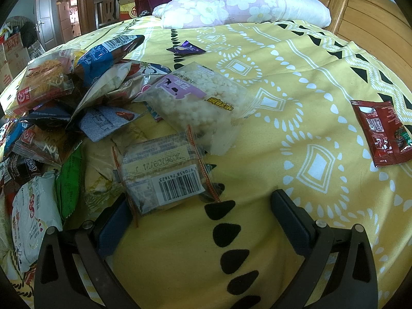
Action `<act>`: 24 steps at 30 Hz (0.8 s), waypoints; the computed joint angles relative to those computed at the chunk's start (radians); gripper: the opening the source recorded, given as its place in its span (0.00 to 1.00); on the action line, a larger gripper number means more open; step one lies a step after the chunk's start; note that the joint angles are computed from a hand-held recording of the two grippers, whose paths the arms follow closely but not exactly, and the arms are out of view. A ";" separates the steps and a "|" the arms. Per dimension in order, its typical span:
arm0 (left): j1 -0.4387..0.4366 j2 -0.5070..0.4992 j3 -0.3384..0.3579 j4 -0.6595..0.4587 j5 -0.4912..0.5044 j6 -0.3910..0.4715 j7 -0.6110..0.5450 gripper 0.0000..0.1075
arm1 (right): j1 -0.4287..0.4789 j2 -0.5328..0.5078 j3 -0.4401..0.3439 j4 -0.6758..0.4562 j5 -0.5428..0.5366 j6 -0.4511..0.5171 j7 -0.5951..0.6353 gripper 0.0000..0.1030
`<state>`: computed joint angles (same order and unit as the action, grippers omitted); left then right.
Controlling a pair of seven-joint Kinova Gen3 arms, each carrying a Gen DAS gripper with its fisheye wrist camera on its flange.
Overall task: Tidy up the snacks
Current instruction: 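Grasp the clear bag of grains with the left gripper while the right gripper approaches the white snack bag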
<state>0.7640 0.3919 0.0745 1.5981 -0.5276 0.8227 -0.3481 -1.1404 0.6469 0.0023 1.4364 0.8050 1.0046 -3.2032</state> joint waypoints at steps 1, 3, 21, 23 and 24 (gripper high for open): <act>-0.004 -0.038 0.002 0.030 -0.001 -0.041 0.014 0.89 | 0.000 0.000 0.000 0.000 0.000 0.000 0.000 1.00; 0.031 -0.111 -0.021 0.095 -0.051 -0.122 0.063 0.89 | 0.000 0.000 0.000 0.000 0.000 0.000 0.000 1.00; 0.152 -0.044 -0.150 0.078 0.324 -0.350 -0.538 0.95 | 0.001 0.000 -0.001 0.001 0.000 -0.001 0.000 1.00; 0.193 -0.014 -0.173 0.040 0.281 -0.307 -0.519 0.96 | 0.000 0.000 -0.001 -0.002 -0.001 0.002 0.001 1.00; 0.209 0.002 -0.177 0.025 0.250 -0.289 -0.502 0.96 | 0.000 0.000 -0.001 -0.001 -0.001 0.001 0.000 1.00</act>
<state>0.9728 0.3939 -0.1028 1.6231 -0.2778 0.5334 -0.8503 -1.1406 0.6468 0.0011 1.4356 0.8044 1.0059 -3.2029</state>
